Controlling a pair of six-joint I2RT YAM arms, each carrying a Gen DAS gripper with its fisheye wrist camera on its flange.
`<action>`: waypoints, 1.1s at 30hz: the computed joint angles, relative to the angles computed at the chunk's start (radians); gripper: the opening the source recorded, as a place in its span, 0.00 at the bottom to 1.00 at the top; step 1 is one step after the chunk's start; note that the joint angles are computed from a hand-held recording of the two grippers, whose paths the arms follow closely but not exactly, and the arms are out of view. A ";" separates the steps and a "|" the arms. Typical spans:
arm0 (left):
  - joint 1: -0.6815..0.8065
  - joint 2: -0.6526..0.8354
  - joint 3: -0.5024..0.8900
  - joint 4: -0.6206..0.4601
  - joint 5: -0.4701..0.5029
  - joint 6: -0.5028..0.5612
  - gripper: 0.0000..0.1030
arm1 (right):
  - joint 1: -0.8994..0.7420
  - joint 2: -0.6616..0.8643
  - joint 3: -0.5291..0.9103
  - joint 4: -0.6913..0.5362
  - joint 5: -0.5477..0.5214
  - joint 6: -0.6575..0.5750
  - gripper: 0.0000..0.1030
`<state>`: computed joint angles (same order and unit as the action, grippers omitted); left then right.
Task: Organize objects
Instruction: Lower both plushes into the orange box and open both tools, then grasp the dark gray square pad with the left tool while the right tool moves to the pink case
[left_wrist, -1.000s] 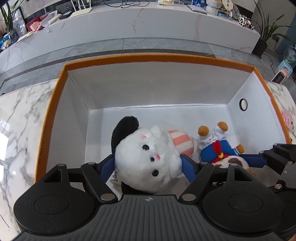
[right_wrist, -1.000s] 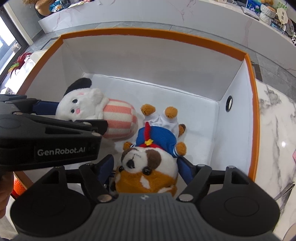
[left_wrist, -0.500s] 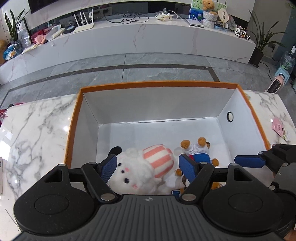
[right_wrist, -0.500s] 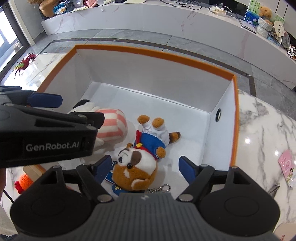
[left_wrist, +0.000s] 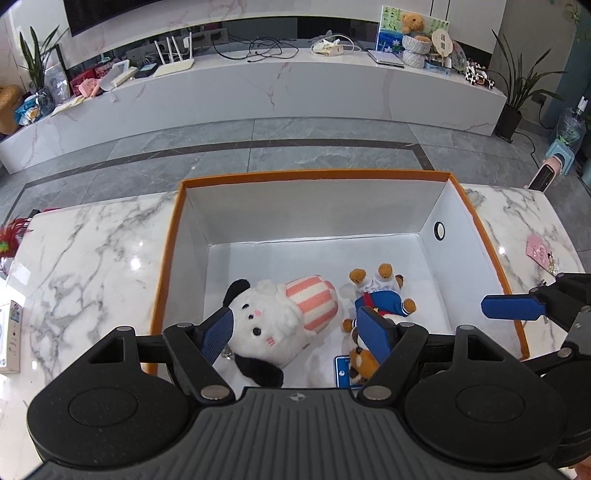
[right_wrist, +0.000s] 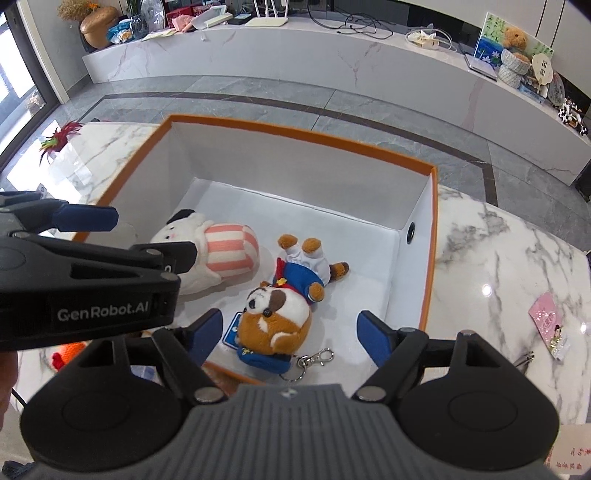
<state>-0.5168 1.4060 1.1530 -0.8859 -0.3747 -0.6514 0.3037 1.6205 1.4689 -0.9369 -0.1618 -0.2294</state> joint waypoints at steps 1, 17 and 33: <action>-0.014 -0.013 -0.003 -0.011 -0.011 -0.010 0.84 | 0.001 -0.014 -0.003 -0.007 -0.001 0.000 0.78; -0.309 -0.204 -0.020 -0.276 -0.162 -0.308 0.85 | 0.042 -0.348 -0.166 -0.117 0.019 0.022 0.83; -0.829 -0.341 -0.215 -0.511 -0.212 -0.946 0.85 | 0.098 -0.732 -0.454 -0.212 0.017 0.061 0.87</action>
<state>-1.3462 1.0651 0.9378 -1.3970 -0.5871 -1.5974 0.4017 0.8888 1.0153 -1.1494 -0.1453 -0.1682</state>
